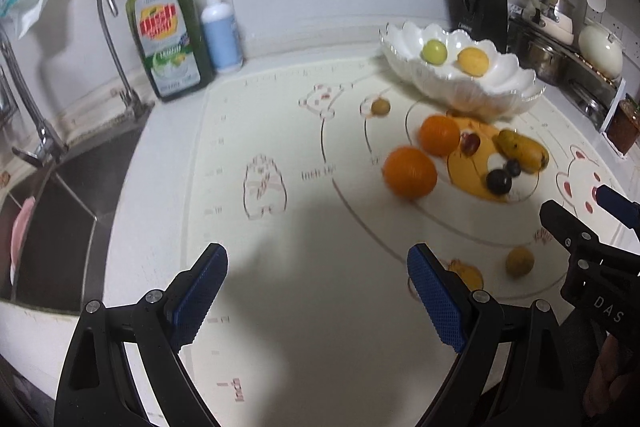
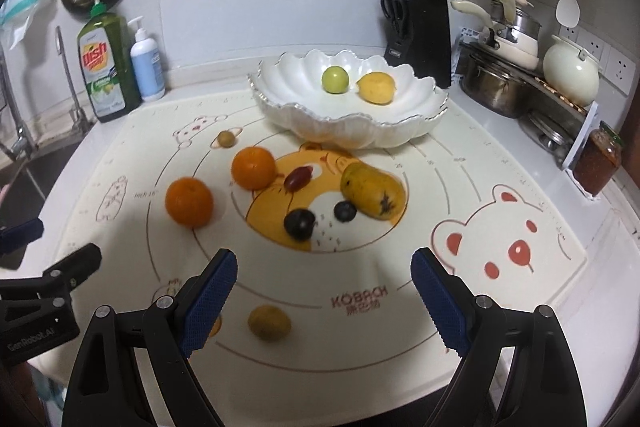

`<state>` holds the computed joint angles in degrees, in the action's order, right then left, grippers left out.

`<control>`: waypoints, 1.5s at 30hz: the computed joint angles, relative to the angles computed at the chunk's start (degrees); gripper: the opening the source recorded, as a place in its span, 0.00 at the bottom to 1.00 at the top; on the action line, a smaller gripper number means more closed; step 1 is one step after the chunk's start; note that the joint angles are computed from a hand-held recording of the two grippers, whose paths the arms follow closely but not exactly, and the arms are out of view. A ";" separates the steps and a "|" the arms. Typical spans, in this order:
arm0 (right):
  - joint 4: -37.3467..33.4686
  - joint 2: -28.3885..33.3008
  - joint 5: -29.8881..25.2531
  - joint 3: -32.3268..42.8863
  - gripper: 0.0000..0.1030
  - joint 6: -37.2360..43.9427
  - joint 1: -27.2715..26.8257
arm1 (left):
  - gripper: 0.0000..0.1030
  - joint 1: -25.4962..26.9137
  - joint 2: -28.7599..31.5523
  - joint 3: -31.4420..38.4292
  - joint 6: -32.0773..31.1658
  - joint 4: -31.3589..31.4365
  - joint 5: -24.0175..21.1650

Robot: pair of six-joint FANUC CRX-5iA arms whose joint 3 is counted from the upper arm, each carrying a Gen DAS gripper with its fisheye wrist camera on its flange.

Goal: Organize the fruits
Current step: 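Withdraw both tools from the bowl back over the mat, then grasp the small brown kiwi with the right tool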

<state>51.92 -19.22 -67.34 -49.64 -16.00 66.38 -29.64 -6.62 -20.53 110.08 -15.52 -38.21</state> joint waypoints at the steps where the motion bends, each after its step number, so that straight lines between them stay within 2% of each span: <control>1: -0.28 0.03 0.19 -0.08 0.87 -0.17 0.19 | 0.90 0.13 -0.04 -0.36 0.07 0.17 0.06; 7: -1.96 0.80 2.33 -0.63 0.85 -0.85 0.86 | 0.90 0.55 -0.36 -1.60 0.50 0.08 0.35; 10: -2.16 1.32 3.50 -0.82 0.80 -1.07 0.79 | 0.90 0.85 -0.22 -1.87 0.37 0.56 0.28; 20: -2.72 1.96 8.61 -1.64 0.59 -0.59 -0.85 | 0.90 0.63 0.30 -1.58 1.64 -0.18 -0.05; 22: -3.40 2.20 10.16 -1.72 0.53 0.15 -1.42 | 0.90 0.46 0.45 -1.40 2.20 -0.69 -0.22; 24: -4.01 2.20 11.56 -1.89 0.43 0.66 -1.99 | 0.90 0.32 0.57 -1.22 2.56 -1.11 -0.40; 29: -2.89 1.78 14.36 -2.91 0.29 0.70 -2.55 | 0.90 0.06 0.83 -0.92 2.93 -1.45 -0.71; 45: -0.87 -2.25 13.21 -5.02 0.29 -0.69 -4.35 | 0.89 -2.22 4.30 2.30 2.01 -0.86 0.46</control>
